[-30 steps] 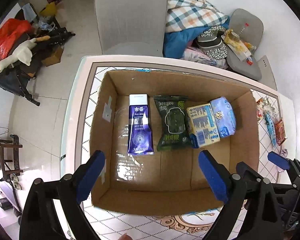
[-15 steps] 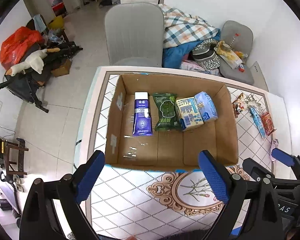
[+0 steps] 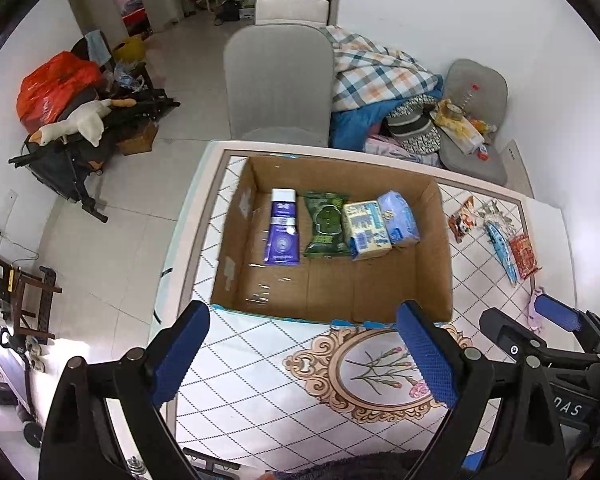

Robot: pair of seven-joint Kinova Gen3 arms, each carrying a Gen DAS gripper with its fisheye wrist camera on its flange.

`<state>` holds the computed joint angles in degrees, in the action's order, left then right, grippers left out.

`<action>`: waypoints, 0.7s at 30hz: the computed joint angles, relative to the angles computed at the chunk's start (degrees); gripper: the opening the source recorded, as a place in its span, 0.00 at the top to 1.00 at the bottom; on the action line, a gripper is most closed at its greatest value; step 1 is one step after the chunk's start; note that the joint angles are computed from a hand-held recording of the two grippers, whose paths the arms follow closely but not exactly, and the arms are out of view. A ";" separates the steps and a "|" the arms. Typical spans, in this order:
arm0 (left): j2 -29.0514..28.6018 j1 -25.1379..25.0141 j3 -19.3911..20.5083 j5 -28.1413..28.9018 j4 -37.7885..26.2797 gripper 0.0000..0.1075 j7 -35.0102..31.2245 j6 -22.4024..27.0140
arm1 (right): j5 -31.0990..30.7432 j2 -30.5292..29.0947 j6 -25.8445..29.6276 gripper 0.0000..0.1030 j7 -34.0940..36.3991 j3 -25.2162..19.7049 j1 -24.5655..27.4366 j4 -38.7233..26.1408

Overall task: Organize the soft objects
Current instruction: 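Grasp orange snack bag with left tool while right tool grasps red candy packet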

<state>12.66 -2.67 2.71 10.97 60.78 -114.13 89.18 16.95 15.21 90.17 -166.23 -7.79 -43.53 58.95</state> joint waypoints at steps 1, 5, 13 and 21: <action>-0.24 0.72 0.41 0.04 0.42 0.11 0.33 -0.36 | -0.57 -1.02 -0.94 0.02 -0.23 -0.06 0.69 1.70; 0.54 5.77 2.62 -0.89 0.36 0.11 2.94 -0.65 | -0.94 -5.85 -2.49 0.02 -3.37 -7.77 10.17 9.62; 9.10 21.69 6.92 -4.94 -6.01 0.11 10.54 -1.54 | -6.75 -19.17 -2.99 0.02 3.80 0.46 20.64 28.45; 30.24 39.24 4.18 -13.64 -24.39 0.11 11.67 4.16 | -9.27 -21.84 -12.78 0.02 22.44 21.69 27.41 45.43</action>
<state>42.90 36.57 6.89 -2.67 36.40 -102.46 93.33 7.68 -6.62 77.40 -143.79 13.91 -16.12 104.39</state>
